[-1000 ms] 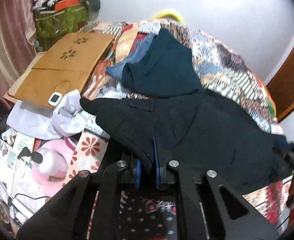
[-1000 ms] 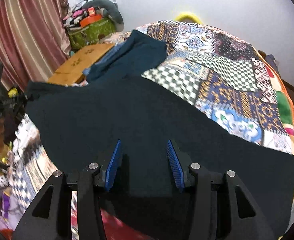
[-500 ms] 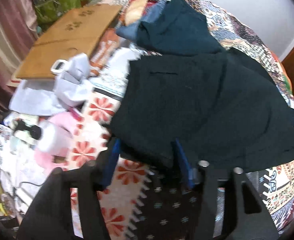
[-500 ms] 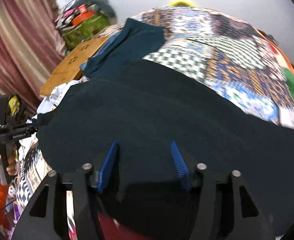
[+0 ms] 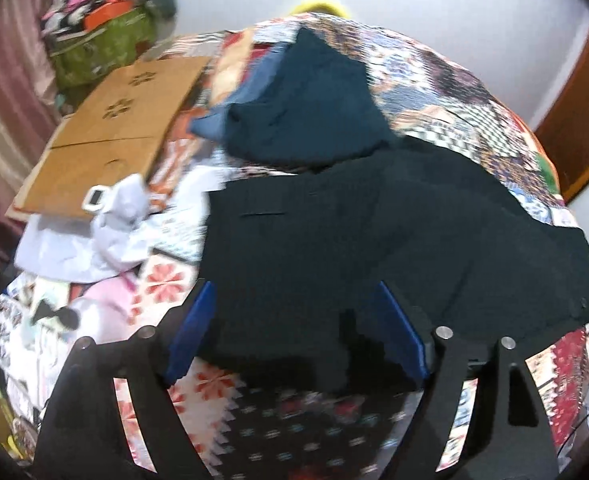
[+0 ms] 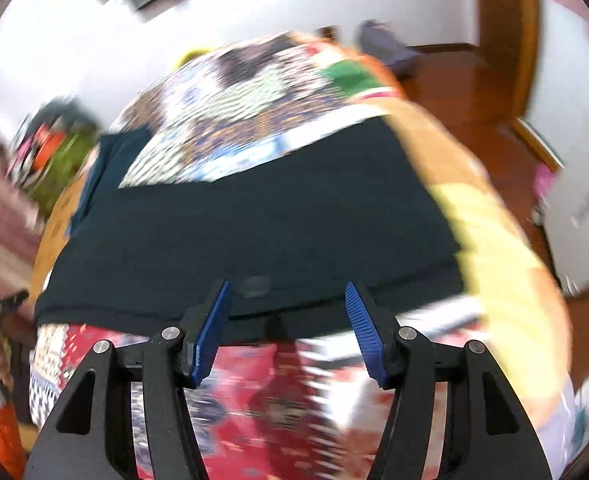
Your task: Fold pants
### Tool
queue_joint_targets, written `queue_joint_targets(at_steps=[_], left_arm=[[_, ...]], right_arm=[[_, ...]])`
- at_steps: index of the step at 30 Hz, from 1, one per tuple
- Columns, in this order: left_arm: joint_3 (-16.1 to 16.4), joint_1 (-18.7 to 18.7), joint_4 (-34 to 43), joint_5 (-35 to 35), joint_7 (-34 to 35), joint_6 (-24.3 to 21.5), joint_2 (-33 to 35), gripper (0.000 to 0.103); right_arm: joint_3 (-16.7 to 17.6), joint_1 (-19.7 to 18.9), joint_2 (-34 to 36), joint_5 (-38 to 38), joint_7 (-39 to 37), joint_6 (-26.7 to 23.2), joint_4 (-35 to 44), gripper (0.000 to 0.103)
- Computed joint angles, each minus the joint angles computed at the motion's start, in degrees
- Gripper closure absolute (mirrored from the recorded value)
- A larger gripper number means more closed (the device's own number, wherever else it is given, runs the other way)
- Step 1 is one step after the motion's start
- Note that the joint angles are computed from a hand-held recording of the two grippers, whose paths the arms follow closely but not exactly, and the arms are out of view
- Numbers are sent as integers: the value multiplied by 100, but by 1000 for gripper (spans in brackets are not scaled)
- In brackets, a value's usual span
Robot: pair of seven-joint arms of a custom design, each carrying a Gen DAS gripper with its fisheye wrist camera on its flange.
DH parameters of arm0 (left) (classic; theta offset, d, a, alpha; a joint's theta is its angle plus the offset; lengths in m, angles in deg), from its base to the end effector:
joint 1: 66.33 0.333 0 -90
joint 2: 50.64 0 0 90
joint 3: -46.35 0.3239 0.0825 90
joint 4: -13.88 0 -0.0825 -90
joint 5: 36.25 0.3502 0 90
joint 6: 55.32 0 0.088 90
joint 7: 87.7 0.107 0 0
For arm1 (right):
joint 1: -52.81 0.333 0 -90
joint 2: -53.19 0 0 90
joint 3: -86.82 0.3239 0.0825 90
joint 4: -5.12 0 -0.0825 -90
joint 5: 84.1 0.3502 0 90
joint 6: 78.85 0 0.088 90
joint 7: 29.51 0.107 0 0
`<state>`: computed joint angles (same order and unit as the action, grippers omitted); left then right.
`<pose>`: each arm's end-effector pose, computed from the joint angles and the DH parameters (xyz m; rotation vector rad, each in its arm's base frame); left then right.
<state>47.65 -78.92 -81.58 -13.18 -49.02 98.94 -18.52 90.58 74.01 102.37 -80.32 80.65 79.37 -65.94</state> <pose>0.6785 -0.1513 0.3570 -2.2490 1.5410 -0.5306 0.7143 0.3091 0.3476 -1.7507 1.7663 -0.2266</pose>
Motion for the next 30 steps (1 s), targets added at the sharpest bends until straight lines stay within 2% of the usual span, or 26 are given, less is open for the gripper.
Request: queue_joint_targets(at_steps=[2, 6, 8, 10, 11, 13, 14, 15, 17, 19, 23, 26, 30], left_arm=[[-205, 84, 355, -207, 260, -102, 251, 20], [-403, 66, 909, -522, 702, -361, 686, 20], [-180, -171, 971, -414, 523, -380, 758, 18], [-30, -297, 912, -286, 331, -318, 741, 14], [-72, -254, 853, -320, 341, -260, 717, 14], [-236, -79, 721, -530, 429, -123, 672, 13], [-288, -19, 670, -623, 473, -74, 651, 13], [-339, 35, 630, -721, 518, -24, 640, 13], [-363, 64, 607, -839, 581, 5, 628, 13], [-321, 26, 604, -859, 616, -17, 611, 13], [-189, -107, 587, -699, 652, -158, 519, 13], [-158, -127, 442, -599, 638, -75, 379, 13], [-87, -205, 131, -390, 572, 83, 142, 13]], right_arm=[[-99, -23, -140, 77, 241, 198, -314, 48], [108, -255, -66, 274, 286, 379, -372, 48], [54, -232, 5, 302, 382, 475, -327, 49], [-194, -68, 88, 196, 608, 572, -231, 53], [-350, 40, 160, 131, 755, 521, -103, 56], [-441, 90, 436, -15, 924, 270, 421, 62], [-507, 122, 488, -83, 1017, 205, 521, 69], [-560, 137, 526, -155, 1084, 166, 603, 81], [-441, 45, 552, -192, 1049, 162, 678, 97], [-365, -2, 550, -204, 999, 255, 696, 97], [-662, 205, 50, -493, 1060, 725, -3, 98], [-794, 296, -264, -662, 1132, 904, -445, 98], [-660, 196, -264, -676, 1105, 685, -488, 98]])
